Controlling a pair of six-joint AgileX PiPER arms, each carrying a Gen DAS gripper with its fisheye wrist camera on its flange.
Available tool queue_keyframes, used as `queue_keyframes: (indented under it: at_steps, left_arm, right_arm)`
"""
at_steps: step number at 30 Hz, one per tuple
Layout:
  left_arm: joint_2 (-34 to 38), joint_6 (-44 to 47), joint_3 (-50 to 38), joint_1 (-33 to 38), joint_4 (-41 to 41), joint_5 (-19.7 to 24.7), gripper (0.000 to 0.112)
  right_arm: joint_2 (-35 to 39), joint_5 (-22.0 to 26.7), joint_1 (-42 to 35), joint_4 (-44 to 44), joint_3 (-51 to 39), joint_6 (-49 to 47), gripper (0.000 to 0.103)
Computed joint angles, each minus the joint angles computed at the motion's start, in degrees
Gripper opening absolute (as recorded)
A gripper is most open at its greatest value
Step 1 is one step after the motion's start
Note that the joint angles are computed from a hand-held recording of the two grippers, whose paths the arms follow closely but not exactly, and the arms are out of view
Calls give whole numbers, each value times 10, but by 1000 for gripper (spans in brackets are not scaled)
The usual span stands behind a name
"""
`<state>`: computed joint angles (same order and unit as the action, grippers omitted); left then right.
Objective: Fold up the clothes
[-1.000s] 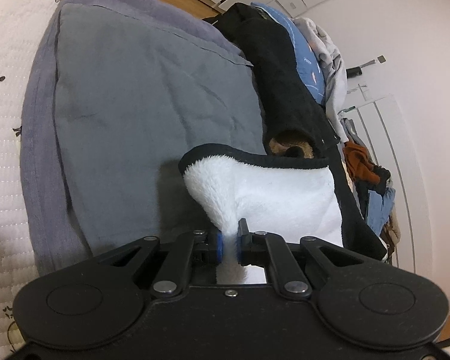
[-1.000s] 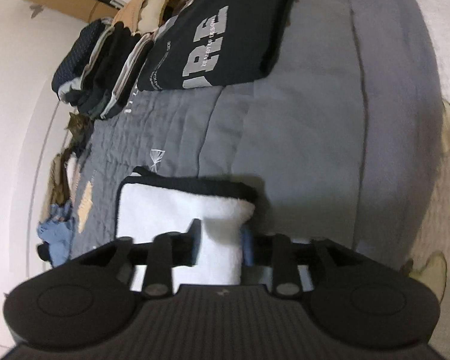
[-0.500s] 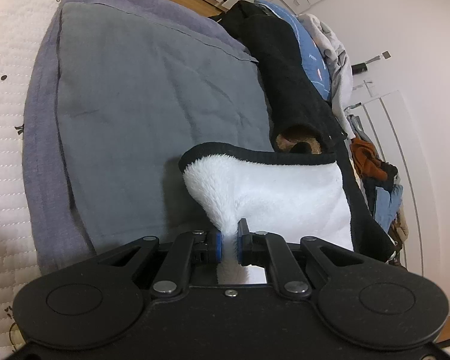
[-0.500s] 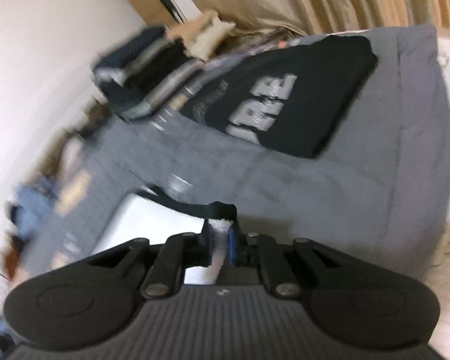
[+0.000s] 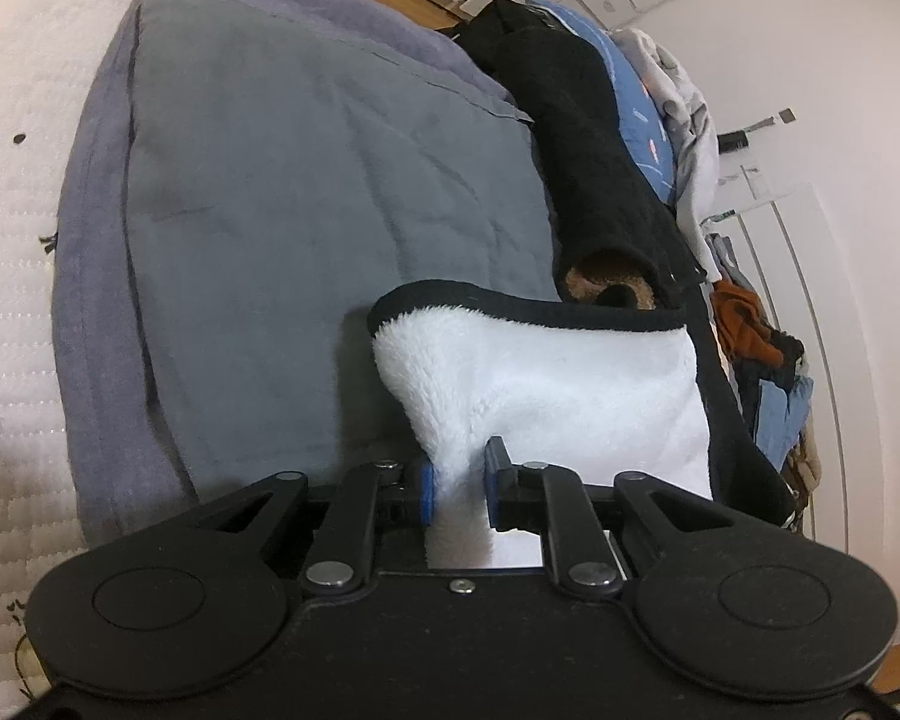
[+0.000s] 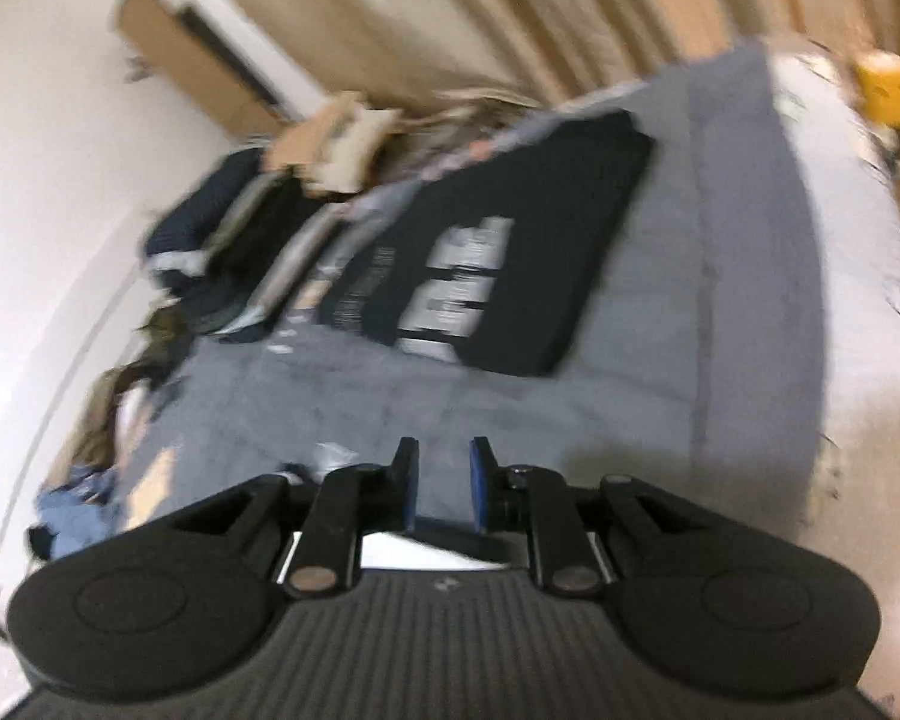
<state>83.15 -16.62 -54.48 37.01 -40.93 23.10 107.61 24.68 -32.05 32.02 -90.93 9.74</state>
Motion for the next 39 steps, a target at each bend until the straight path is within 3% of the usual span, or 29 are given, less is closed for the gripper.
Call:
queue_keyframes:
  at_steps: [3,6,10,12,17,19,23,26,28,32,39]
  left_arm:
    - [1,-35,0,-16,38,-19,17]
    - [-1,-91,1,-33,99,-37,16]
    - [-5,-141,0,-49,161,-52,11]
    - [-10,-125,0,-57,163,-61,10]
    - [-40,144,11,-79,-61,-97,9]
    - [-57,259,14,-113,-142,-125,9]
    - [-72,488,5,-185,-301,-136,8]
    - [-62,614,-5,-258,-353,-144,8]
    - [-46,591,-16,-307,-282,-148,8]
    - [-6,460,-37,-397,-53,-136,8]
    - [74,206,-85,-501,348,-59,8]
  right_arm:
    - [-13,17,9,148,15,-172,25]
    - [-4,101,30,262,8,-306,36]
    - [8,184,70,298,3,-337,41]
    - [17,220,92,293,-4,-338,42]
    - [16,250,143,258,-5,-346,44]
    - [18,264,158,244,-8,-335,44]
    - [16,276,176,233,-10,-321,44]
    - [15,276,182,237,-13,-329,44]
    - [13,276,182,233,-13,-327,45]
    - [25,285,185,228,-23,-325,45]
    - [43,322,200,225,-44,-342,46]
